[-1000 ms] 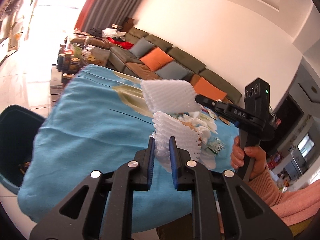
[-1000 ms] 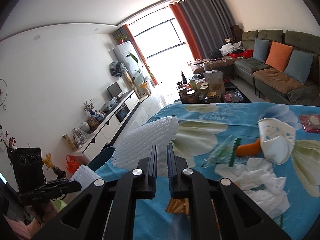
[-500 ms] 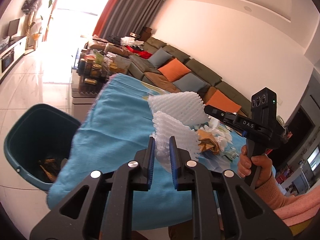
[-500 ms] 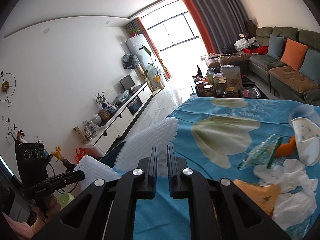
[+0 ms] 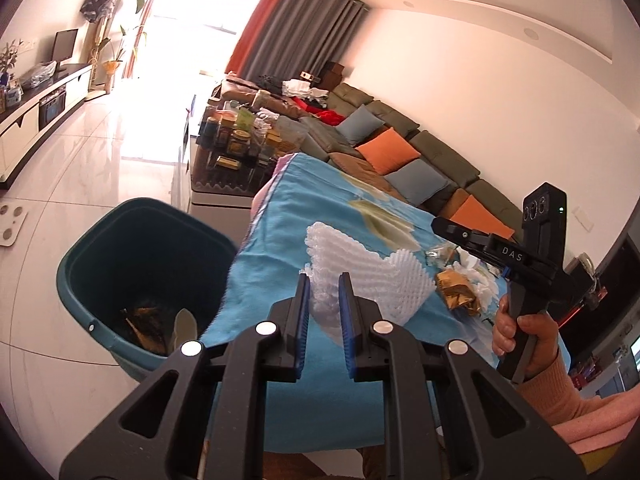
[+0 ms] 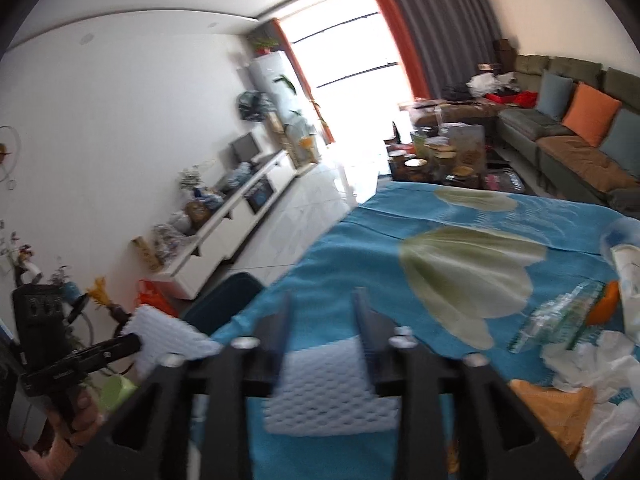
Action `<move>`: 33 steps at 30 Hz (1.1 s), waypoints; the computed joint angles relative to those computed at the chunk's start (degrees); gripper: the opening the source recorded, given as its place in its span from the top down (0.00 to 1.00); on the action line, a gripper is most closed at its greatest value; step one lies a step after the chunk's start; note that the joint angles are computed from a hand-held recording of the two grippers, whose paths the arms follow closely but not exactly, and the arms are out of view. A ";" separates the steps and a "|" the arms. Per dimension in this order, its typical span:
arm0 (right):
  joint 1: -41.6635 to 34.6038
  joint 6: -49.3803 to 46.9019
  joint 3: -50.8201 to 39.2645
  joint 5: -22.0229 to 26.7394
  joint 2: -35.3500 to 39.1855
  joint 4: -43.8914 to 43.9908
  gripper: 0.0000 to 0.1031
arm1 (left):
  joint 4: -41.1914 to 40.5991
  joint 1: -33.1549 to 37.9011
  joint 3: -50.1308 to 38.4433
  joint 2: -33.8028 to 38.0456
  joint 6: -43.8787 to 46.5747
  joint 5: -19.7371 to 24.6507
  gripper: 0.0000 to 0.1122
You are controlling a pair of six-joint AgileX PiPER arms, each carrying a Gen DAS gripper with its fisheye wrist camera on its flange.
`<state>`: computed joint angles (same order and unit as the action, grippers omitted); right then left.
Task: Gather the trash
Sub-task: 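Carry both foam nets to the teal bin and open both tools inside it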
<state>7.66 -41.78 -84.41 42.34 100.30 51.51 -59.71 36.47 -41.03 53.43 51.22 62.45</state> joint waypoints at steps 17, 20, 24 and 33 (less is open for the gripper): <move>-0.25 4.39 -1.92 5.95 5.22 -9.68 0.93 | 1.09 2.79 -0.36 1.22 -1.23 0.49 0.87; -0.51 2.47 -1.57 6.34 3.88 -7.50 0.94 | 1.03 4.80 -0.71 1.20 -0.76 1.40 0.87; -0.28 1.27 -2.65 7.20 2.31 -4.32 0.95 | 0.89 7.94 -1.31 1.41 0.24 2.25 0.87; 4.15 4.24 -11.58 9.33 5.83 -1.73 0.95 | 0.36 14.74 -3.70 3.25 2.33 2.55 0.87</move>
